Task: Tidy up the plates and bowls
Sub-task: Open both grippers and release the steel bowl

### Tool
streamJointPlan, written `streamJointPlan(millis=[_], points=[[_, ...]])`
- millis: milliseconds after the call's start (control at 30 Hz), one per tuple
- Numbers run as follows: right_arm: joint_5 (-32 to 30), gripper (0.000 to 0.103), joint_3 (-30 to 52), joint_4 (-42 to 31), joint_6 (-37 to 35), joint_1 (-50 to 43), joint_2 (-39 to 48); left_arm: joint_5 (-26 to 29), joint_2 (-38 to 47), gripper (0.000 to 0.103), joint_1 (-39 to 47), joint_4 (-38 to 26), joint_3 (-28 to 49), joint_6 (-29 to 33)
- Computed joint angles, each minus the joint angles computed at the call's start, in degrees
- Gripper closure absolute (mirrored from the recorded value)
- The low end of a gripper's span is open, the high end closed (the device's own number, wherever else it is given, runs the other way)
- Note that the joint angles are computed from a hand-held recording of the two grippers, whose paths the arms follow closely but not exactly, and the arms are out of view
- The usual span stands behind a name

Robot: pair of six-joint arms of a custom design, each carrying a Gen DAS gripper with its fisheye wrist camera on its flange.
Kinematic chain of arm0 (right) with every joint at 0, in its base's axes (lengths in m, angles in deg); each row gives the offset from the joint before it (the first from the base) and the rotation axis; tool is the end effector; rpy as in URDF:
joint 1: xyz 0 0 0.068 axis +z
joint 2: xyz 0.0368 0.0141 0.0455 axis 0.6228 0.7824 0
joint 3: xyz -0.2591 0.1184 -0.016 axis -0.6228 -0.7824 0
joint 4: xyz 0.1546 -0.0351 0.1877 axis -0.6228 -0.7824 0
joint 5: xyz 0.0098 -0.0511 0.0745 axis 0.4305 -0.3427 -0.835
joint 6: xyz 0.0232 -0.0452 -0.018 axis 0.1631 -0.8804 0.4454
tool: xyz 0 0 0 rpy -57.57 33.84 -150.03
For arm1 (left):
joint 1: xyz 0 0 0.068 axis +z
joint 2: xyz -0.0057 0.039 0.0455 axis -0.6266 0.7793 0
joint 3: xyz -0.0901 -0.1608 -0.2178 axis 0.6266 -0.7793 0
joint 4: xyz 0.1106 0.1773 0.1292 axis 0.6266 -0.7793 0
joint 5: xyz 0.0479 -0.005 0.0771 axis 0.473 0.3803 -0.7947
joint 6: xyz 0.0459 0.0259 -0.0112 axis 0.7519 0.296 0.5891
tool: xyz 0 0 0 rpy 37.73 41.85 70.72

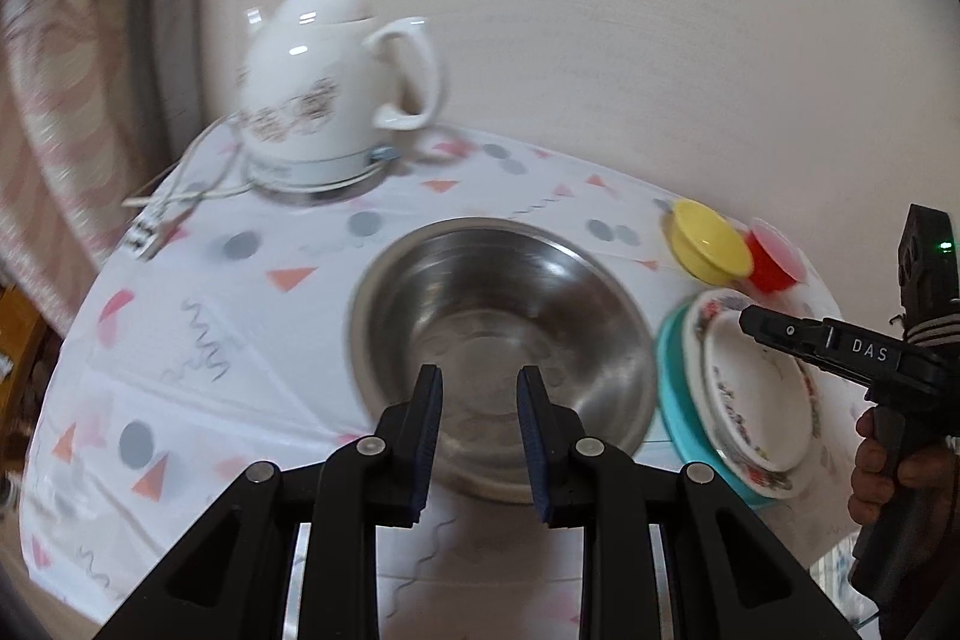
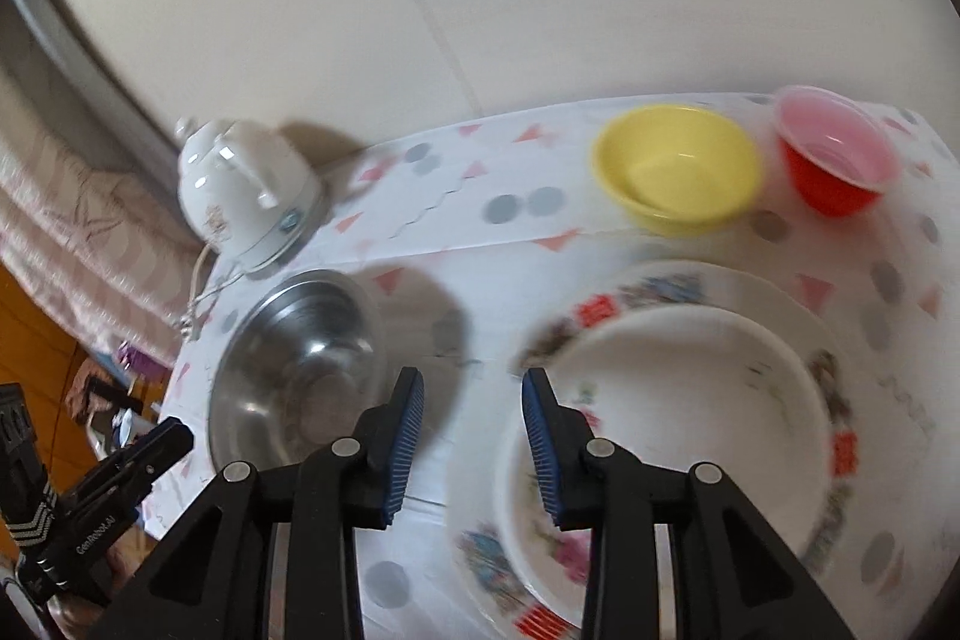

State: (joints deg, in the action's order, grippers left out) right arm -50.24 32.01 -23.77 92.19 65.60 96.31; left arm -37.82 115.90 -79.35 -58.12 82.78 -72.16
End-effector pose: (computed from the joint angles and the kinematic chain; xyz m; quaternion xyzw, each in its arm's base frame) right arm 0.2882 0.1573 0.2542 -0.1002 0.9410 0.2277 0.2296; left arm 0.1594 -0.1174 0.2769 -0.1263 0.9237 -0.0714 0.3545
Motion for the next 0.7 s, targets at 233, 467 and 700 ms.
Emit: streamJointPlan(millis=[233, 467, 700], points=[[1.78, 0.070, -7.07, -0.33, 2.69, -6.80, -7.10, 4.91, 5.16, 0.076, 0.47, 5.01, 3.20, 7.41], [4.58, 0.076, -11.21, -3.15, 4.50, -11.94, -13.30, 10.33, 11.40, 0.075, 1.19, 9.66, 6.33, 11.90], [2.23, 0.087, -11.22, -2.30, 2.56, -15.12, -11.91, 10.66, 18.06, 0.075, -0.38, 10.47, 11.67, 11.62]])
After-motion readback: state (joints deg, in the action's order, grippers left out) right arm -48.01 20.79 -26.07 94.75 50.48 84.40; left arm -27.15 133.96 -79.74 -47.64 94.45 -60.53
